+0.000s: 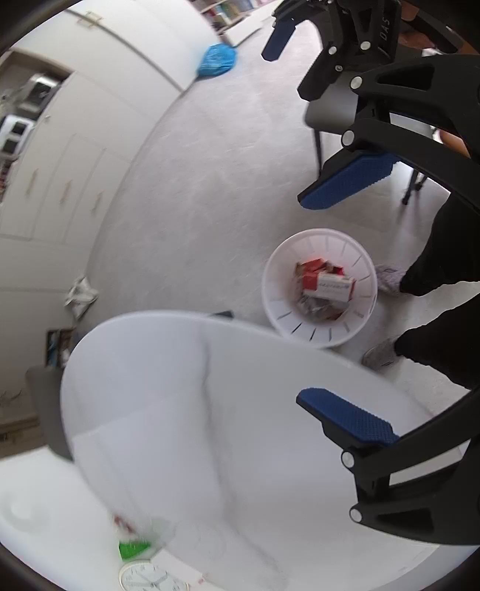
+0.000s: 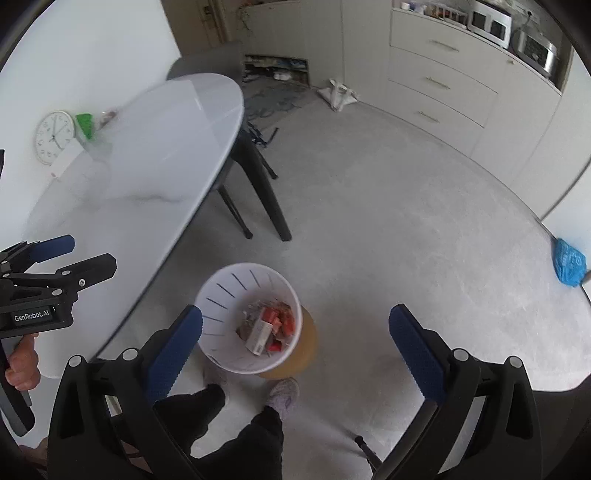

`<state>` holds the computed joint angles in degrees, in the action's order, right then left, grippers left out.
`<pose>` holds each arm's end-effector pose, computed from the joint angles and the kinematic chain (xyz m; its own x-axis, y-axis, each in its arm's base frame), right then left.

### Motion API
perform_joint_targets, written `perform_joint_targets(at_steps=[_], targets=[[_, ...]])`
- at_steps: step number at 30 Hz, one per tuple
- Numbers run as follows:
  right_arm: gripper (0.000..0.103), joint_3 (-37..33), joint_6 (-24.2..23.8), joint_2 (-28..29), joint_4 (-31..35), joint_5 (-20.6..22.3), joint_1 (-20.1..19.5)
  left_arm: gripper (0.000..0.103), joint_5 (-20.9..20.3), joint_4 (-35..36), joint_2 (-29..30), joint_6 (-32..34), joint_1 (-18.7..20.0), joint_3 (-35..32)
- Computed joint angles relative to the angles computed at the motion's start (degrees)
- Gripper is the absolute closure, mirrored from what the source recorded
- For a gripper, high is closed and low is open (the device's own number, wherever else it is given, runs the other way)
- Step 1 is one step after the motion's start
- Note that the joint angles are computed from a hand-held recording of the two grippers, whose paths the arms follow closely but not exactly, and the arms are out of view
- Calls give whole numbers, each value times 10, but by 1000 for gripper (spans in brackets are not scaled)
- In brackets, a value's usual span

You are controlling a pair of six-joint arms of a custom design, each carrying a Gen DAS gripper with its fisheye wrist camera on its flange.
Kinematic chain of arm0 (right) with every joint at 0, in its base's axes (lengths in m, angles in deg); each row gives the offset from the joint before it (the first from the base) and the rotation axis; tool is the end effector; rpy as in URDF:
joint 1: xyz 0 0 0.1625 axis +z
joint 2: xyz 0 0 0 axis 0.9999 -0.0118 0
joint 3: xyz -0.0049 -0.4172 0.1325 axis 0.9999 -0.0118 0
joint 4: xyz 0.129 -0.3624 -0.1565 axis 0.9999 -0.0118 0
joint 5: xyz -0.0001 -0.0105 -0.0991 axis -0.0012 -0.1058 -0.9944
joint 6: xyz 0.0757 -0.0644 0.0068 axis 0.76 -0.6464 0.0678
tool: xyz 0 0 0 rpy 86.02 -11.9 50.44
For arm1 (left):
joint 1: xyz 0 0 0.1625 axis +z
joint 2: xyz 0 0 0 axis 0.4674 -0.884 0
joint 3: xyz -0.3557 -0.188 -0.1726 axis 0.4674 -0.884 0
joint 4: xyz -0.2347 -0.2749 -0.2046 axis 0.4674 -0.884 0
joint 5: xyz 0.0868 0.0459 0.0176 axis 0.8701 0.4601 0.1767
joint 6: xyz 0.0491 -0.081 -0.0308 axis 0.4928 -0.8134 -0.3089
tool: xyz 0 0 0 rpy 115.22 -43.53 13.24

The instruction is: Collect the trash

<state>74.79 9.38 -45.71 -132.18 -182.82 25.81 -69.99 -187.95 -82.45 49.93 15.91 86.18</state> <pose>0.2822 -0.4747 0.2175 -0.7661 0.3578 0.5339 -0.0730 0.7769 -0.6254 -0.3250 -0.5815 0.2246 -0.5499 0.5569 -0.6226 0.6782 0.7327 0.0564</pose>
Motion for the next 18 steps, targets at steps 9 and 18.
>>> perform_joint_targets(at_steps=[9, 18], targets=[[3, -129, -116, 91, -16, 49, 27, 8, 60, -2, -45, -39, 17, -33], [3, -308, -215, 200, -9, 46, 65, 8, 138, -80, -52, 23, 21, -98]])
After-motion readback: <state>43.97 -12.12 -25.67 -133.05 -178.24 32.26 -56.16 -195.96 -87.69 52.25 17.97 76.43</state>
